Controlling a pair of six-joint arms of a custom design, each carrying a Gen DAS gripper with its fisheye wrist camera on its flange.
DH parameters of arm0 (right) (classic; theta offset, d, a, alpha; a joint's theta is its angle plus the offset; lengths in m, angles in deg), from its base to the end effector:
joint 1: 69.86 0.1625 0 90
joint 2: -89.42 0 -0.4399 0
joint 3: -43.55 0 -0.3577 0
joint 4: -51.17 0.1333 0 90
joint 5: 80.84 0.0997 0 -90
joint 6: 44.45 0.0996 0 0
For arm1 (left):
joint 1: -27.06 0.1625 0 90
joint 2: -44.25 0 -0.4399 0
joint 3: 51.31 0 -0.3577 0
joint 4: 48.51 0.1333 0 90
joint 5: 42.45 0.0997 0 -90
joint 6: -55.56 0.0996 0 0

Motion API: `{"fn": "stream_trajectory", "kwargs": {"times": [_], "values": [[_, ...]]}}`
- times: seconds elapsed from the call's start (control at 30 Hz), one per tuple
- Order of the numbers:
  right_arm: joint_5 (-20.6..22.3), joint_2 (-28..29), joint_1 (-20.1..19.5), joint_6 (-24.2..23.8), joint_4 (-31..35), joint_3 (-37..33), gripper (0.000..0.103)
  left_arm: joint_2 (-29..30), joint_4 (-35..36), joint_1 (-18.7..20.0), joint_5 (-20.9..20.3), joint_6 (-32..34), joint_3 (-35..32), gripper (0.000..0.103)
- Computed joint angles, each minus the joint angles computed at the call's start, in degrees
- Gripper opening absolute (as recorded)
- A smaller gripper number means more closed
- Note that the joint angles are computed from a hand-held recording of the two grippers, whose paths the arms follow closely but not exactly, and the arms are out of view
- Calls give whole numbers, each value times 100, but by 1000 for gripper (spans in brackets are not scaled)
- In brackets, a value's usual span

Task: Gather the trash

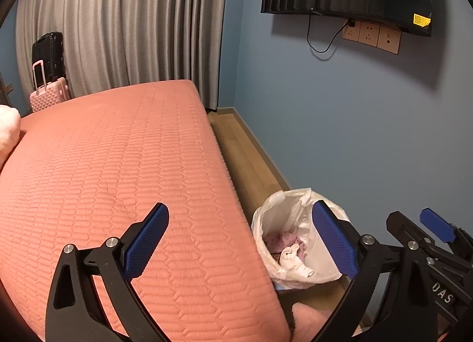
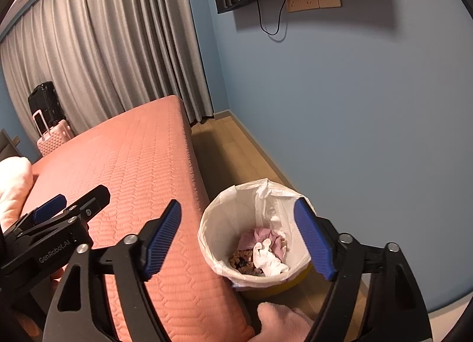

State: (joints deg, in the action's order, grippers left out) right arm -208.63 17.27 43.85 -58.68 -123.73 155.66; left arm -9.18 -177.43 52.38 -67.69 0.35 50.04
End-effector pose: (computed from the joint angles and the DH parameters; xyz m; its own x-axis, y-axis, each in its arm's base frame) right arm 0.2814 -0.4610 0.3662 -0.8001 -0.0832 0.5941 -0.4965 0.6475 -0.5781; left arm -0.4411 -0.4558 0.1928 -0.7643 -0.0924 -0.6382 0.4647 0.6073 -0.6444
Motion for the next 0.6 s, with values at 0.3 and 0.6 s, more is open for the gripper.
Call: {"fn": "stream_trajectory", "kwargs": {"times": [0.3, 0.6], "values": [[-209, -50, 115, -107, -117, 244, 83, -248, 528, -115, -45, -560, 240, 94], [-340, -97, 165, -222, -273, 491, 86, -347, 837, -175, -102, -890, 357, 94]]}}
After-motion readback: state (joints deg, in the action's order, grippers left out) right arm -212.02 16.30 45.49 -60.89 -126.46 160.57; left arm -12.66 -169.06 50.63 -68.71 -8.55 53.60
